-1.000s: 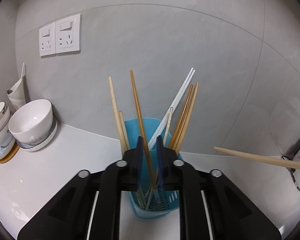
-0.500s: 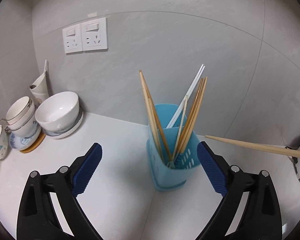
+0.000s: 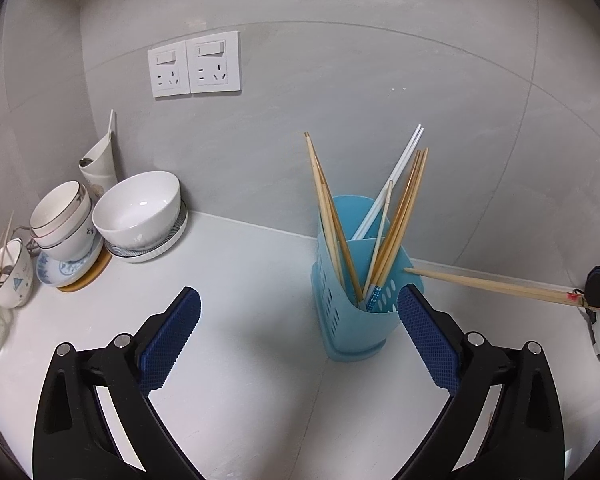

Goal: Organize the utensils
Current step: 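Lower the printed-tip chopstick into the blue holder and open the right tool, then move both open tools back down over the last two chopsticks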

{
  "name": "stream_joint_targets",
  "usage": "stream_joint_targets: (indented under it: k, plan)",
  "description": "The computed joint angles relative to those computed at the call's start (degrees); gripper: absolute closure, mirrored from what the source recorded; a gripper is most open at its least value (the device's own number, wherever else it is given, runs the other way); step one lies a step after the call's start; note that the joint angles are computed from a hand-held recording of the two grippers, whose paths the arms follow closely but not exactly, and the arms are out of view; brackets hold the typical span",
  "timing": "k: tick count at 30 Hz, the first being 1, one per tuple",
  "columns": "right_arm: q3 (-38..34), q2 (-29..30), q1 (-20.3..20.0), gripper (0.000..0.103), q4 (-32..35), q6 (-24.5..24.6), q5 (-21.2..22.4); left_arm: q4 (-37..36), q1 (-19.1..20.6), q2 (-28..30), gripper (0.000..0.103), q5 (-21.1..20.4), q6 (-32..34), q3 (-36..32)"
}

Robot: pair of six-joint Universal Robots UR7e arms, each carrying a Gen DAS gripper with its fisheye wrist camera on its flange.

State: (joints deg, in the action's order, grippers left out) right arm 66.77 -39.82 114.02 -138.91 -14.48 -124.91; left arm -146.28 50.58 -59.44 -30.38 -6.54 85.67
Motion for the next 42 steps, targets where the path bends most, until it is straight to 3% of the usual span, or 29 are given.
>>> stream_joint_targets:
  k: [12,22,25,28,33,35,37,42]
  plan:
    - [-8.16,7.39,0.85,0.098,4.22,2.15,-5.19,1.21,-0.20,-1.54,0.006,1.03,-0.92,0.41]
    - [-12.35,11.43,0.42,0.095,3.49,3.51,-5.33,3.83,0.11,-2.51,0.006,1.24,-3.28,1.08]
    - [-10.61,10.55,0.84,0.060,-0.54,2.00,-5.20,3.74,-0.05,-2.70,0.006,1.19,-3.31,1.26]
    - [-8.13,8.94,1.06,0.053,-4.98,0.98,-5.73,4.20,-0.22,-2.93,0.006,0.42,-3.76,1.35]
    - [-1.80,4.64,0.37,0.029,-13.30,0.36,-5.94,5.72,-0.65,-3.52,0.006,-0.99,-4.49,2.10]
    - [1.71,2.79,-0.27,0.015,-17.87,-0.36,-5.59,6.62,-0.72,-3.90,0.006,-2.04,-5.38,2.59]
    - [4.70,1.32,-0.99,0.009,-21.71,-0.50,-4.92,7.80,-0.77,-4.25,0.006,-3.30,-6.08,3.25]
    - [11.79,-1.69,-3.22,0.008,-28.10,-0.47,-6.75,11.51,-0.92,-4.85,0.006,-5.99,-8.58,5.14]
